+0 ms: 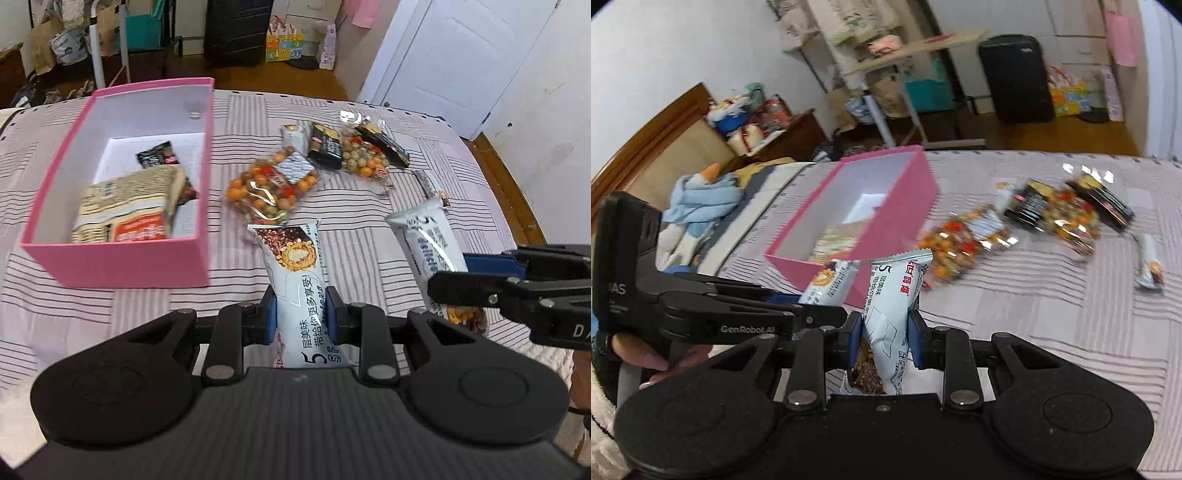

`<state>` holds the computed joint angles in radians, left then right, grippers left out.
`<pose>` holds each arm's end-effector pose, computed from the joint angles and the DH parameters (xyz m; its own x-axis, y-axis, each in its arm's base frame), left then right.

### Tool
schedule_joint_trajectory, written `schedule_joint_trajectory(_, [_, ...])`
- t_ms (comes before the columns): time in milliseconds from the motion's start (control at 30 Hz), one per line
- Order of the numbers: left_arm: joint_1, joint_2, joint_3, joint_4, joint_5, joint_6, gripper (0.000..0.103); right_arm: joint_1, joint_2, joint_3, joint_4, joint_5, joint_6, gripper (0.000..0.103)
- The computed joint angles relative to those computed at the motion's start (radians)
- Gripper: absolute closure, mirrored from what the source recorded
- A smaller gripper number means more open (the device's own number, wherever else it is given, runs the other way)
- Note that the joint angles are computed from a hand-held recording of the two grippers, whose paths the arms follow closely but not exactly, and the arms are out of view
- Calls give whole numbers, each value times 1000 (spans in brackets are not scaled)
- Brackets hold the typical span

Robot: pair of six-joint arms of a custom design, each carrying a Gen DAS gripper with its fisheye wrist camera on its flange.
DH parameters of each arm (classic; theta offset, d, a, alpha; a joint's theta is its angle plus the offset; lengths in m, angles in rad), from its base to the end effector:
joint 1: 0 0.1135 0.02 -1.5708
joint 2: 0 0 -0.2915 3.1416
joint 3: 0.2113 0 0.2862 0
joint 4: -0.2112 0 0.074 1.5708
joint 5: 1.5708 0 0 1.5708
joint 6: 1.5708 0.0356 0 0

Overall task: Organize snacks
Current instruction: 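Carry the wafer bar toward the pink box with the right tool, then open both tools over the pink box, dropping the wafer bars inside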

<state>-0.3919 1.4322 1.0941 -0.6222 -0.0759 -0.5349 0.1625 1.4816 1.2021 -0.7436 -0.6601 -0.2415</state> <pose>0.3027 -0.1222 0.2763 -0.8251 -0.2090 -0.5249 -0.0929 0.9666 -0.2388 0.3248 0.0754 0.2972 -0.7121 -0.3082 -0.6309 -0.6316 0.6737 0.3837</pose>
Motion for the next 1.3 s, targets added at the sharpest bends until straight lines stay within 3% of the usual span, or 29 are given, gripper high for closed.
schedule_joint_trajectory(333, [128, -142, -40, -45, 3, 95, 78, 155, 63, 113, 49, 28, 25, 72])
schedule_joint_trajectory(600, [321, -141, -86, 48, 59, 161, 78, 248, 210, 202, 179, 38, 107, 72])
schedule_joint_trajectory(833, [460, -27, -116, 215, 119, 175, 78, 337, 407, 313, 282, 116, 208, 72])
schedule_joint_trajectory(1033, [518, 141, -67, 318, 153, 156, 78, 390, 534, 402, 318, 248, 235, 72])
schedule_joint_trajectory(1300, [554, 347, 97, 313, 157, 150, 78, 407, 716, 615, 284, 320, 261, 72])
